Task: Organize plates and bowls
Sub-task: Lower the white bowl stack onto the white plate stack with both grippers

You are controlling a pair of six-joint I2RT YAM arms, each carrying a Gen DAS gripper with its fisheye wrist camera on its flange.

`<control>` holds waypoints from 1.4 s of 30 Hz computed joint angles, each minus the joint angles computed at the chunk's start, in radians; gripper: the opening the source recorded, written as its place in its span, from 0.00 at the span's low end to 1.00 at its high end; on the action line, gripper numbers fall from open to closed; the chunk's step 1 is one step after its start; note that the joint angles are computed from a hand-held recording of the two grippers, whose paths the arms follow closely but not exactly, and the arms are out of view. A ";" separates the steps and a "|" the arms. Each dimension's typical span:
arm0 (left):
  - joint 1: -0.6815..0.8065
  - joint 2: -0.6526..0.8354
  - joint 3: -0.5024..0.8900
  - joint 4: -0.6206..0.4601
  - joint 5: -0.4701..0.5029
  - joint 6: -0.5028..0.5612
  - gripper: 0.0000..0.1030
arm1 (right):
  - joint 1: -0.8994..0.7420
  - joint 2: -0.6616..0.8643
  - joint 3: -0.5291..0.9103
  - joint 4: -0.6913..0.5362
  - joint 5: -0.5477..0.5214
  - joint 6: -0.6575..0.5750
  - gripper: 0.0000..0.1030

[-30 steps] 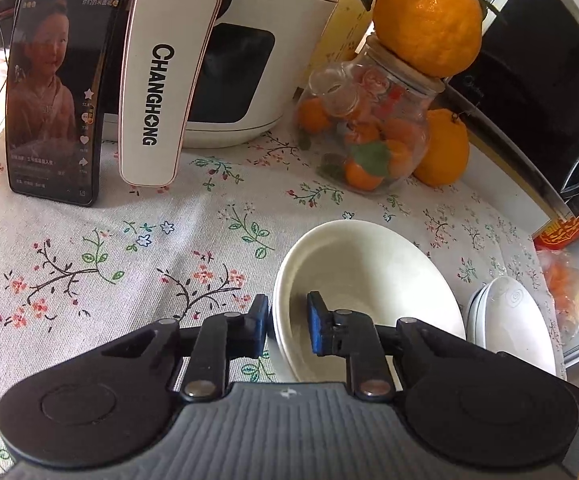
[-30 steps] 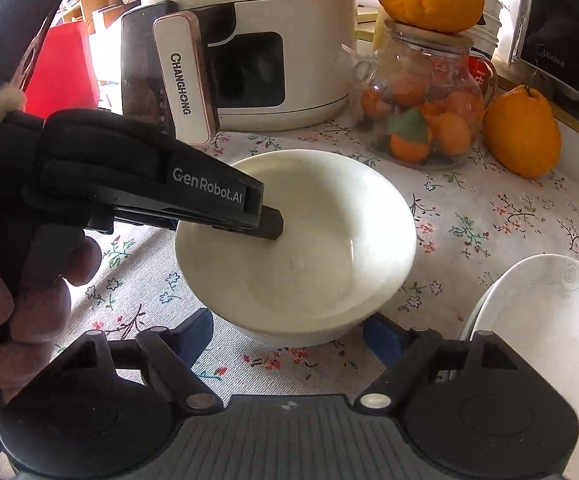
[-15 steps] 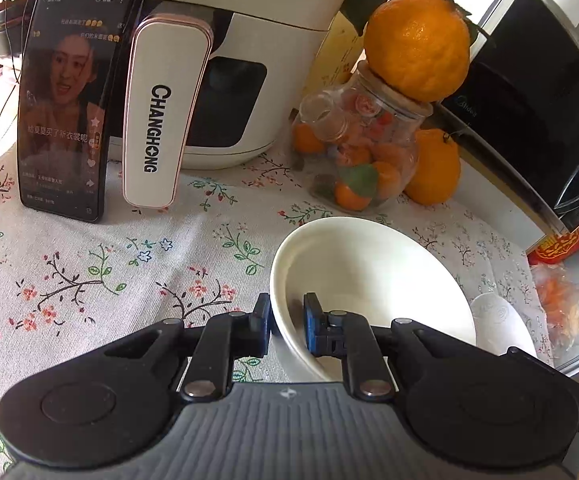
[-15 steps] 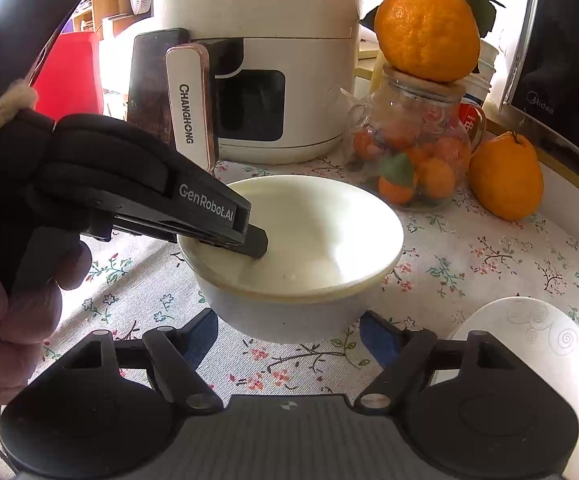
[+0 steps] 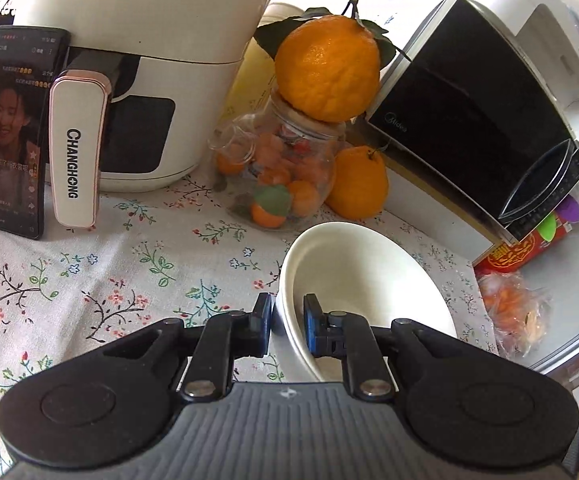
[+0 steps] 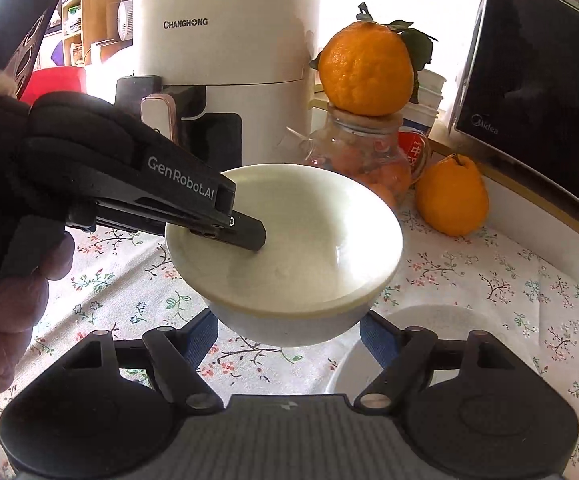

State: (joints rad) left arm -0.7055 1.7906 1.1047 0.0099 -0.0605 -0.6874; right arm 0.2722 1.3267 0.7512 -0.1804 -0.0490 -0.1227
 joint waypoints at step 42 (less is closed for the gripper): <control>-0.174 0.275 0.258 -0.029 0.056 0.014 0.15 | -0.387 -0.058 -0.046 -0.223 -0.140 -0.247 0.75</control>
State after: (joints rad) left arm -0.8795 2.0653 1.3629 -0.0189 -0.0040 -0.6734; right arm -0.1150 1.2691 0.7055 -0.4039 -0.1894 -0.3701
